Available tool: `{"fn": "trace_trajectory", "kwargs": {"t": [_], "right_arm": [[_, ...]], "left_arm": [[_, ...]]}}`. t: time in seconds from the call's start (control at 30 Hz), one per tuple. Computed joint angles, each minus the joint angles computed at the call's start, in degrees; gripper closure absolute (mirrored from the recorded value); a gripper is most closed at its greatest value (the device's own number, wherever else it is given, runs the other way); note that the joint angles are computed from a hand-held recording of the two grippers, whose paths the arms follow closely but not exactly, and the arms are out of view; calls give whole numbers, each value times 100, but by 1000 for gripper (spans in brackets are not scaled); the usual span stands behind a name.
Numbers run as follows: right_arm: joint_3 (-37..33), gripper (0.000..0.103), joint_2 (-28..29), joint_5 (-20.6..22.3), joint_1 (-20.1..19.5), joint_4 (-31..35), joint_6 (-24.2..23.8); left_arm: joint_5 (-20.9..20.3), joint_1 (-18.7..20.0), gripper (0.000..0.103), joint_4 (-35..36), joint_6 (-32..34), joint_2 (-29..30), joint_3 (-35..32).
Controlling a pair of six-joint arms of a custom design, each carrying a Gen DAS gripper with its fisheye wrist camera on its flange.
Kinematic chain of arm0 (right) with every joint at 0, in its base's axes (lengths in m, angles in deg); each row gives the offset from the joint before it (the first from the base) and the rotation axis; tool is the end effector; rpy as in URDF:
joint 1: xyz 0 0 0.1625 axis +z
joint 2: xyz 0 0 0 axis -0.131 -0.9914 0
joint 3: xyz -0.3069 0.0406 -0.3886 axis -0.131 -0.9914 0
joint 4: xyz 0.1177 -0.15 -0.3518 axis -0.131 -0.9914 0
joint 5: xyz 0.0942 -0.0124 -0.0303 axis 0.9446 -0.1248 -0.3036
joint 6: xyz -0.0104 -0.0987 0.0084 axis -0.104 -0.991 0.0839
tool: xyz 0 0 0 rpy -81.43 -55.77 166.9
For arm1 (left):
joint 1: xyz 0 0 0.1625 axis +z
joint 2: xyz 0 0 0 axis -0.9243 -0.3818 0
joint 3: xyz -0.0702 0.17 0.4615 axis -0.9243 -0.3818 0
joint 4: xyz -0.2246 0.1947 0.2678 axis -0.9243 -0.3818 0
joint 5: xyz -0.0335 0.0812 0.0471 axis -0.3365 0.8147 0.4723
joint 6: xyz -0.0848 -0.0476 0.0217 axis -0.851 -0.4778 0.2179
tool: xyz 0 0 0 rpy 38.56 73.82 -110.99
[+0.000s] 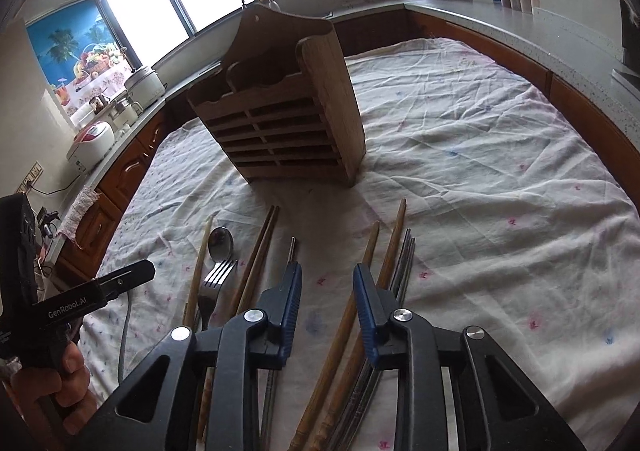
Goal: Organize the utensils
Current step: 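Grasp a wooden chopstick with the left tool while the right tool grasps another wooden chopstick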
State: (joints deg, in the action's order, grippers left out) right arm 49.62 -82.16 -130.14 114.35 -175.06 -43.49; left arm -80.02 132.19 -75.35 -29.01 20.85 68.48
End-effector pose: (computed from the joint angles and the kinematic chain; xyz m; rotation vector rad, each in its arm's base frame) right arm 0.2397 -0.5768 0.0677 -0.2245 -2.3208 1.1420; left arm -0.1536 -0.7306 0.2022 0.7623 2.6172 -0.4139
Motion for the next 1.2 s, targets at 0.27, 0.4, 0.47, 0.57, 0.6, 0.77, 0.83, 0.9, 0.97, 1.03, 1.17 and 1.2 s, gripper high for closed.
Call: {"fn": "trace_trajectory", "kwargs": {"t": [0.27, 0.4, 0.47, 0.57, 0.6, 0.77, 0.83, 0.9, 0.97, 1.03, 1.17, 1.2], "right_arm": [[-203, 77, -25, -10, -200, 582, 193], [-254, 82, -53, -32, -252, 879, 289], [-276, 84, -47, -35, -293, 1023, 362], [-299, 85, -18, 2, -335, 1050, 393], [-336, 85, 2, -41, -326, 1081, 365], [-486, 85, 37, -45, -337, 1206, 288], [-534, 85, 54, -60, -337, 1237, 221], [-576, 86, 94, -116, -325, 1207, 107], [-622, 90, 137, -243, -299, 1207, -4], [-642, 93, 147, -297, -296, 1212, -72], [-592, 95, 109, -217, -313, 1184, -43], [-562, 95, 91, -155, -323, 1157, 4]], "left_arm": [[59, 32, 60, 529, -3, 383, -553], [113, 33, 68, 739, 18, 532, -716], [131, 31, 70, 790, 36, 579, -751], [211, 29, 74, 837, 67, 654, -806], [218, 25, 75, 772, 114, 669, -801], [279, -13, 77, 800, 263, 765, -893], [353, -46, 81, 675, 430, 770, -817], [354, -66, 87, 588, 584, 764, -747], [278, -70, 93, 590, 677, 763, -729], [217, -57, 94, 567, 736, 776, -749], [141, -45, 94, 630, 752, 769, -780], [140, -53, 95, 645, 751, 772, -782]]}}
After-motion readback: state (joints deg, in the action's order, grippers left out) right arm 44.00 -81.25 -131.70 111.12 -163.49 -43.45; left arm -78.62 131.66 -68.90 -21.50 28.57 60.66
